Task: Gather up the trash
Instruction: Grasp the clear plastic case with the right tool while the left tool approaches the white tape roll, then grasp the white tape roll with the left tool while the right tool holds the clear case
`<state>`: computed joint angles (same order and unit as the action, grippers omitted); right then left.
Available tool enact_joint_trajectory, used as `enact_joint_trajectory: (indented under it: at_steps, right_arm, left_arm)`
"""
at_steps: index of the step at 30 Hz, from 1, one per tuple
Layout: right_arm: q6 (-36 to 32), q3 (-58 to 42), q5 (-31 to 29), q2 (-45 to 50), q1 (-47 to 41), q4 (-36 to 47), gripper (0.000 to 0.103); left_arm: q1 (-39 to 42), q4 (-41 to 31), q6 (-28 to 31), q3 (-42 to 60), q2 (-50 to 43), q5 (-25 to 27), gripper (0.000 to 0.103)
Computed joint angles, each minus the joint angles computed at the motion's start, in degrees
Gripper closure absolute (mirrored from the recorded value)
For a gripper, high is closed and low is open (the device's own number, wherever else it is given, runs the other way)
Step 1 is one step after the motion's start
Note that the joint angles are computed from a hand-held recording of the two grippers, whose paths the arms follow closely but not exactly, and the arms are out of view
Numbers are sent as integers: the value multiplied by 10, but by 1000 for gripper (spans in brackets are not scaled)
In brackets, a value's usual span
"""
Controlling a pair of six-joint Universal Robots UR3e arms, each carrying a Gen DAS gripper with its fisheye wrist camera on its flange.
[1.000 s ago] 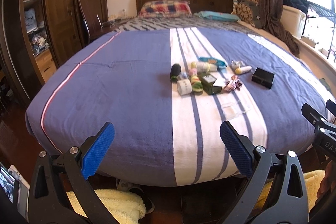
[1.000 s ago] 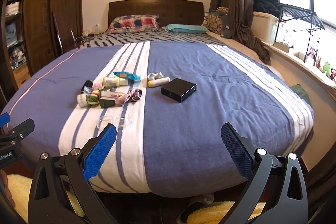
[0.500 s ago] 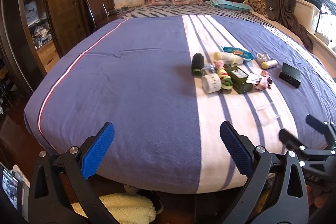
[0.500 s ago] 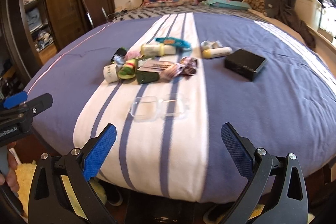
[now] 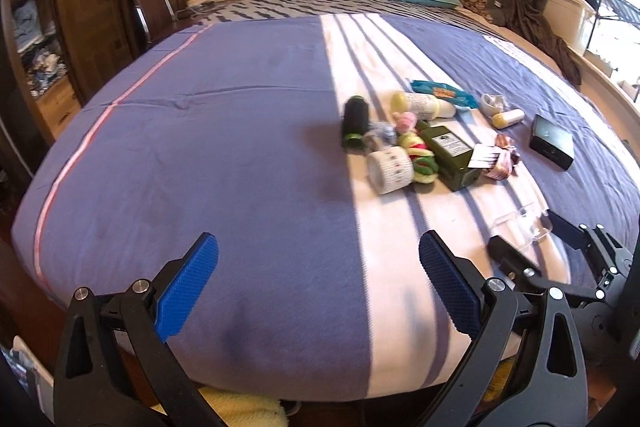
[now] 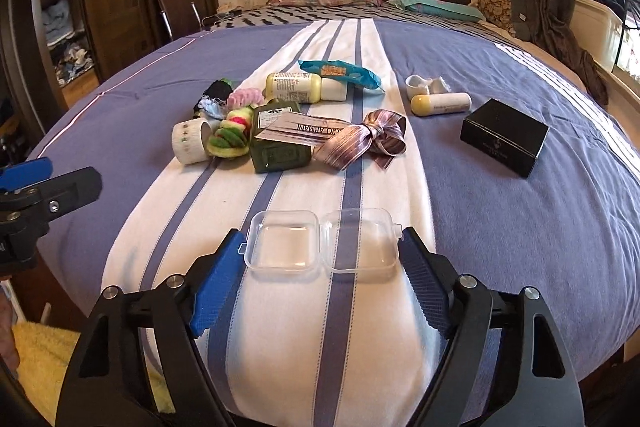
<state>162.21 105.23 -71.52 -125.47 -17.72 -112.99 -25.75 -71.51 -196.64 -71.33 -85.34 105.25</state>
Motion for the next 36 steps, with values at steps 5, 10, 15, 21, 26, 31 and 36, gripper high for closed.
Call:
enact_joint_trajectory:
  at_steps: [5,10,15,21,26,31,36]
  right_arm:
    - [-8,-8,-7,11,-17,-13,25]
    - [-34,-18,22,7,-81,13,25]
    - [-49,-16,38,13,-101,17,25]
    - [-51,-19,44,27,-100,8,25]
    - [-50,-18,45,27,-99,6,25]
    - [-65,-25,73,6,-127,38,25]
    - [-88,-50,106,-26,-161,88,25]
  left_arm:
    - [8,29,9,21,-46,-44,11]
    - [19,43,7,46,-93,-71,38]
    - [28,58,1,69,-122,-90,44]
    - [34,49,-2,123,-166,-103,61]
    - [40,47,5,123,-165,-119,72]
    - [31,42,3,117,-153,-107,77]
    - [16,42,-6,101,-114,-83,77]
